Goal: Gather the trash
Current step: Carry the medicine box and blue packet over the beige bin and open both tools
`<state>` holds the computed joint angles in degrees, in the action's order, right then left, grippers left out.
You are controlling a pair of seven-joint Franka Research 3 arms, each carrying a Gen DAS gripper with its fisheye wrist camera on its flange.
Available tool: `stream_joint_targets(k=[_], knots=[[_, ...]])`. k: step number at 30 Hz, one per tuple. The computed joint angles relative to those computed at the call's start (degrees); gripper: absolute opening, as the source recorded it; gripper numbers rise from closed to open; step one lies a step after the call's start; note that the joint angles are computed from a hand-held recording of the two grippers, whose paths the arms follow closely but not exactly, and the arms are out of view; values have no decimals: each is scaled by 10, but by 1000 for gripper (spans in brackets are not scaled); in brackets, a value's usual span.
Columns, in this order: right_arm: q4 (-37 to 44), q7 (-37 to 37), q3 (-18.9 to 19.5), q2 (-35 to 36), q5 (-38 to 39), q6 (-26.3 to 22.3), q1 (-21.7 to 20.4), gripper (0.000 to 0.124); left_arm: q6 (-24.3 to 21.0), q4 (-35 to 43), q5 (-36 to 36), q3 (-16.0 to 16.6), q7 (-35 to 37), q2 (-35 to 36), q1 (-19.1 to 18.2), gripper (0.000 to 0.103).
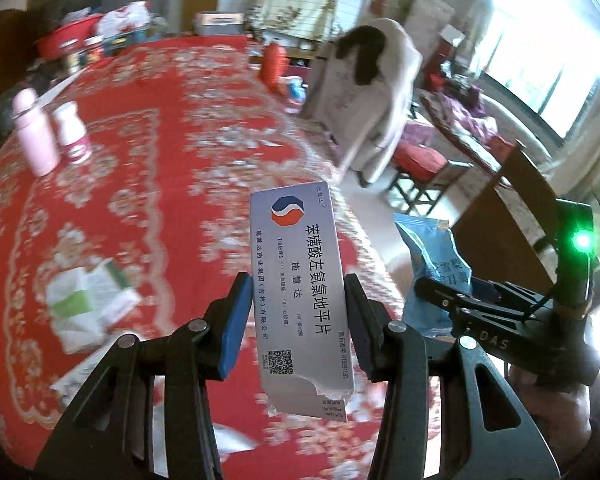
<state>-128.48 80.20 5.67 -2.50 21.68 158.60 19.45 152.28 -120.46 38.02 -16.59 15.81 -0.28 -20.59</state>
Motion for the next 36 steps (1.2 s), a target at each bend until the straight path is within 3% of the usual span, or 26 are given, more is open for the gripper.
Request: stream_joint_targets(k=[6,19,36], knots=[[-34,17,-18,-27,-21,-1,-28,54,0,82,-13,-5,39,77,-29,44],[-79,33,-46,-56,-45,-7,-89,54,-29,249,-52,18,121,221,-100,44],[-70,44,-63,-31,-67,-22,-133,54,-64,406,-128,36,198,349,-143,44]])
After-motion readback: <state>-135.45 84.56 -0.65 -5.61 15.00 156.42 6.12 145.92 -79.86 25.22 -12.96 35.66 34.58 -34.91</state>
